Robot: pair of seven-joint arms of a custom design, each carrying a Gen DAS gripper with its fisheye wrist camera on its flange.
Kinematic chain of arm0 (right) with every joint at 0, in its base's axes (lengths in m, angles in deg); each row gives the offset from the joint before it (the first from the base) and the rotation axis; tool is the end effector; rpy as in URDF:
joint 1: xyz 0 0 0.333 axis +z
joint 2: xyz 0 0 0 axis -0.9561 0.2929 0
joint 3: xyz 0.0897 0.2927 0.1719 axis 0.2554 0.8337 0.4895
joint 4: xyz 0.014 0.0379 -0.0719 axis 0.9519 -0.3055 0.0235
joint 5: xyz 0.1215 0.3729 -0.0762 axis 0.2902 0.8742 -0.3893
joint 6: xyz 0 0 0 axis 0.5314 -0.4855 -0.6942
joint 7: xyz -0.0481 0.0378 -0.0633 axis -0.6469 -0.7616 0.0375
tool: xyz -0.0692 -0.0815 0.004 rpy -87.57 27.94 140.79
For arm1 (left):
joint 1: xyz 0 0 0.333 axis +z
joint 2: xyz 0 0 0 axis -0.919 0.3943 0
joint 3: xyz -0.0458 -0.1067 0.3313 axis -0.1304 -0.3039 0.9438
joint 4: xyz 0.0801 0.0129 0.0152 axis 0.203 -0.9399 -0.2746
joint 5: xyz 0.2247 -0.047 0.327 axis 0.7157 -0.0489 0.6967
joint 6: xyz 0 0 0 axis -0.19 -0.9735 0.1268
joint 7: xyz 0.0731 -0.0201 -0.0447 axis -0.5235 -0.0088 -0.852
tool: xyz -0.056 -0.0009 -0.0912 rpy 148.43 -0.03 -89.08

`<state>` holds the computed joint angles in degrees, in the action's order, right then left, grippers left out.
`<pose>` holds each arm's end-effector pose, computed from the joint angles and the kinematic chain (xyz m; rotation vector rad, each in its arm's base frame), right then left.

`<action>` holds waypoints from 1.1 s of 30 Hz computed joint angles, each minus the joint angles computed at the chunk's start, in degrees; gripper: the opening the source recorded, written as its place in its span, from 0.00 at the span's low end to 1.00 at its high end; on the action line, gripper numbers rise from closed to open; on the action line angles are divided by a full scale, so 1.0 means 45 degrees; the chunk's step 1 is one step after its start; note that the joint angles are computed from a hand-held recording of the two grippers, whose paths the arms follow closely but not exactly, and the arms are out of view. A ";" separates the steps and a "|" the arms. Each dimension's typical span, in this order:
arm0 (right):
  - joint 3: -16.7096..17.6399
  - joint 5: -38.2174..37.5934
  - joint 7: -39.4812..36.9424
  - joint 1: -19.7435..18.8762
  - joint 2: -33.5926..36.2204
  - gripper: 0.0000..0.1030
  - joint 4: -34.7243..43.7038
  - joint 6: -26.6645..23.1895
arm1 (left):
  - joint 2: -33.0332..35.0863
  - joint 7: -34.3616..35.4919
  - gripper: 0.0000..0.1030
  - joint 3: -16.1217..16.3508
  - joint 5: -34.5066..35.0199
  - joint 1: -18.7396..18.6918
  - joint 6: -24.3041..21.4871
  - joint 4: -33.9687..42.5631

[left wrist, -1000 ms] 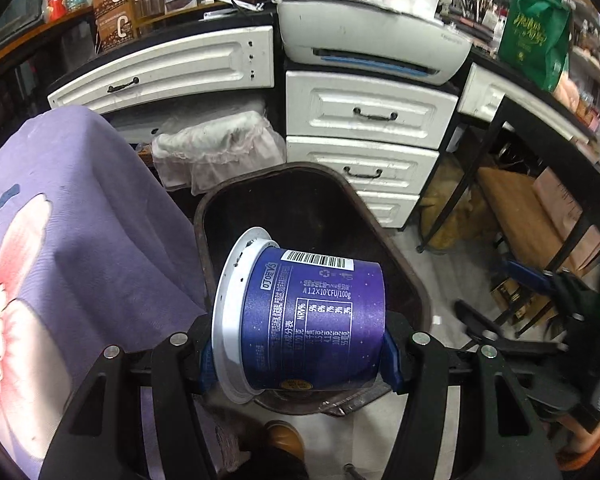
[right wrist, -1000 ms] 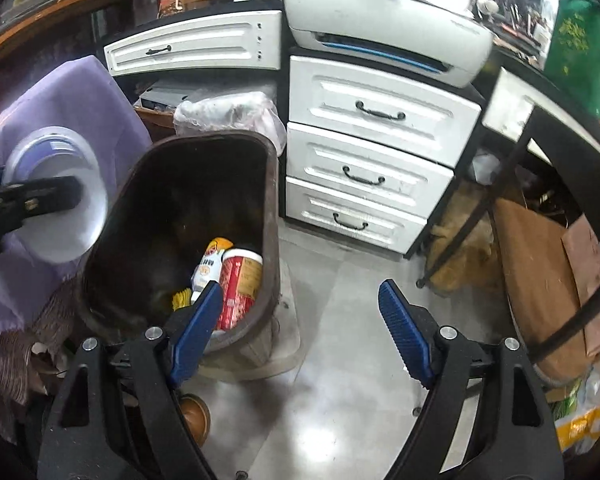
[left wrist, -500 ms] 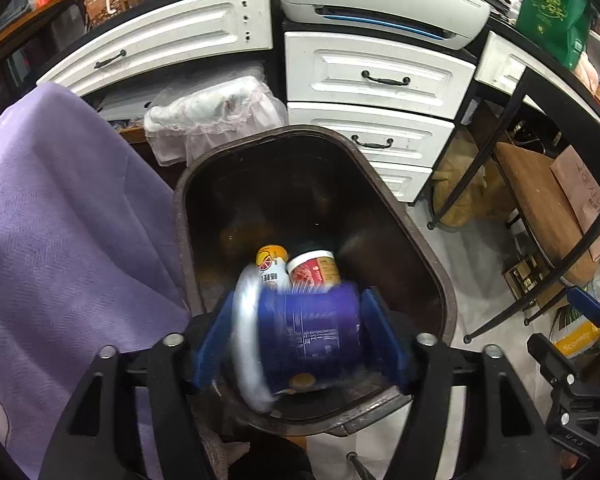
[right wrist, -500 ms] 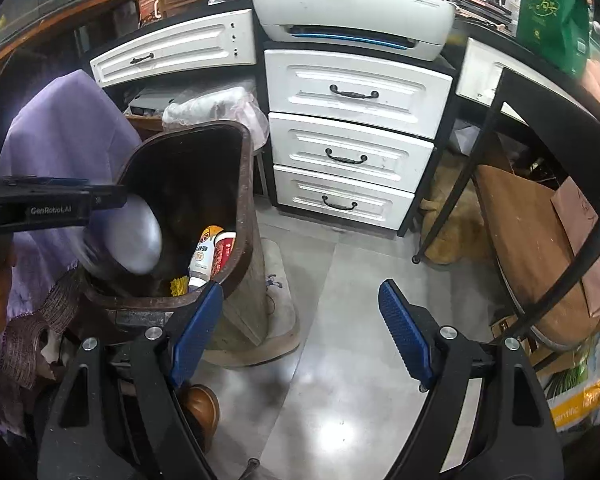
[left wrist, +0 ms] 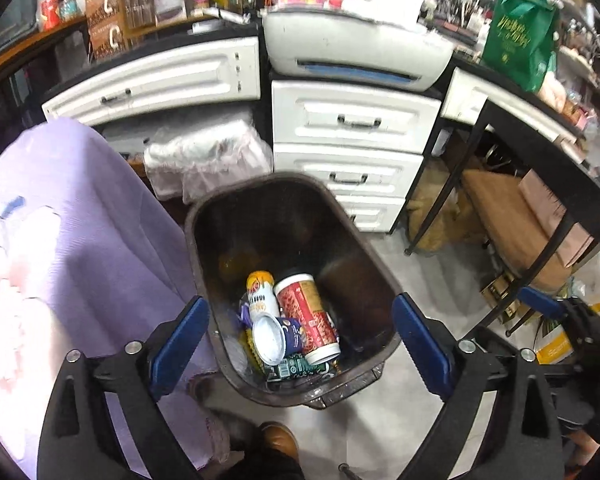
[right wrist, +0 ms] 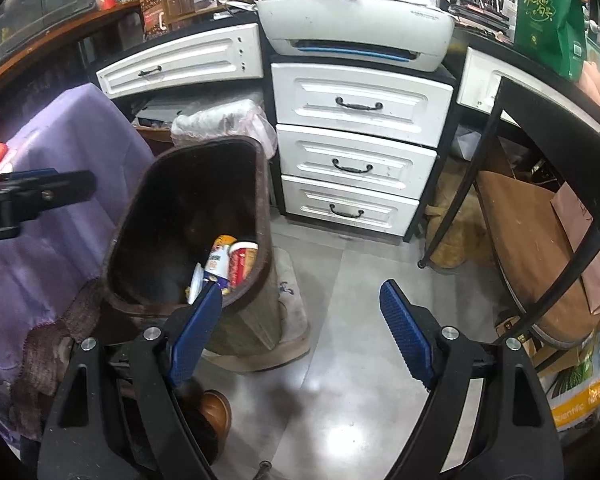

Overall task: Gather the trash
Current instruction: 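Move both open tools back over the table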

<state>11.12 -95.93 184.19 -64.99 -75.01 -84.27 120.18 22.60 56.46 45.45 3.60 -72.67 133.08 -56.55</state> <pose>0.4635 0.1678 0.4933 -1.4141 2.1579 -0.7736 0.6009 -0.1676 0.5492 -1.1830 2.4641 -0.9039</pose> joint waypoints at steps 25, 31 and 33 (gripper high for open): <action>-0.0306 0.0233 -0.2964 0.2541 0.3484 0.85 0.5620 0.1052 | -0.1669 0.3302 0.95 0.2097 -0.2581 0.1640 -0.0256 0.0076; -0.0671 0.1343 -0.4902 0.3530 0.5055 0.85 0.7949 0.0982 | -0.0755 0.2430 0.95 0.2286 -0.1734 0.2677 0.0093 0.0908; -0.0704 0.2128 -0.5988 0.3755 0.5712 0.85 0.8906 0.0918 | -0.0327 0.2059 0.95 0.2346 -0.1579 0.3121 -0.0040 0.1420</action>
<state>7.95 -86.36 157.24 -48.09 -49.31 -44.20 124.31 21.13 65.72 56.01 -3.50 -58.62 132.90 -50.16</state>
